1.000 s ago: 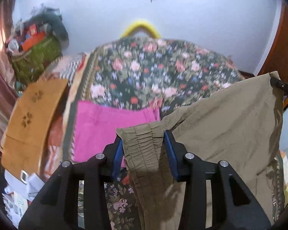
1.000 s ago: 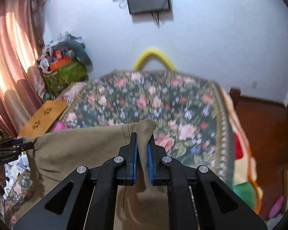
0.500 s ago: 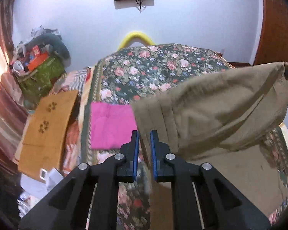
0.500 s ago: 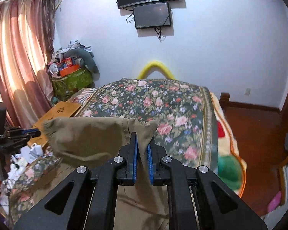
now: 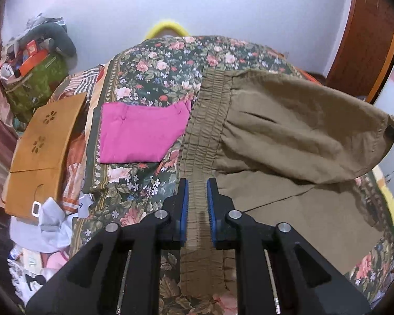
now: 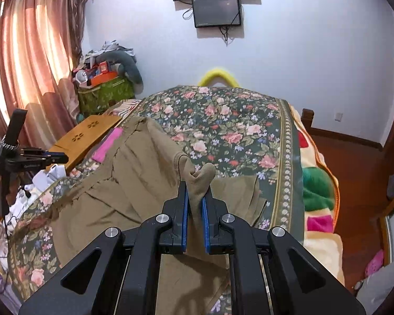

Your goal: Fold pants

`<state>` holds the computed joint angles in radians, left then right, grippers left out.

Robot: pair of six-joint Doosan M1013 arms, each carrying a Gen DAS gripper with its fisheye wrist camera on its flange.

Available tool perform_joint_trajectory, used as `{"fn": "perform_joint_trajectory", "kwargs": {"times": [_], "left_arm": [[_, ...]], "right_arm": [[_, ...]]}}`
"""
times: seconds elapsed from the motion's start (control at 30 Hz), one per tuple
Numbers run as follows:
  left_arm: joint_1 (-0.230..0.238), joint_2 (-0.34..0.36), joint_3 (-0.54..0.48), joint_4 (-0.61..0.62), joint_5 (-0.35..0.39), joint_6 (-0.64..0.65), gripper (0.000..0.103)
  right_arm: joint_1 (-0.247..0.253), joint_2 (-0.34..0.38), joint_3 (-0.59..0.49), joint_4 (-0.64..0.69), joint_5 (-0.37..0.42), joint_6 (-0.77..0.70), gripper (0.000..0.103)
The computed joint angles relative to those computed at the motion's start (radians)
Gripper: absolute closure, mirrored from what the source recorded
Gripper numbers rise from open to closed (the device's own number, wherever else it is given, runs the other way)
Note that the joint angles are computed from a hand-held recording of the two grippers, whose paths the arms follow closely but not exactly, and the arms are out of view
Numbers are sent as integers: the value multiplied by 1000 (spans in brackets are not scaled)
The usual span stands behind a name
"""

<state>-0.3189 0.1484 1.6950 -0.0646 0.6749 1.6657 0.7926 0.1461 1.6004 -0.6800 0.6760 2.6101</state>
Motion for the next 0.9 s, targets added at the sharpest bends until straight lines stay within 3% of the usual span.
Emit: {"fn": "perform_joint_trajectory", "kwargs": {"times": [0.07, 0.13, 0.2, 0.4, 0.57, 0.73, 0.9], "left_arm": [[-6, 9, -12, 11, 20, -11, 67], [-9, 21, -31, 13, 16, -27, 35], [-11, 32, -50, 11, 9, -27, 26], [-18, 119, -175, 7, 78, -51, 24], [-20, 226, -302, -42, 174, -53, 23], [-37, 339, -424, 4, 260, -76, 23], [-27, 436, -529, -25, 355, -76, 23]], "right_arm": [[-11, 1, 2, 23, -14, -9, 95], [-5, -7, 20, 14, -26, 15, 95], [-6, -10, 30, 8, -34, 25, 95], [-41, -4, 35, 57, -44, 11, 95], [-102, 28, 10, 185, -55, -107, 95], [-148, 60, -13, 278, -44, -217, 95], [-188, 87, -19, 360, -59, -303, 95]]}}
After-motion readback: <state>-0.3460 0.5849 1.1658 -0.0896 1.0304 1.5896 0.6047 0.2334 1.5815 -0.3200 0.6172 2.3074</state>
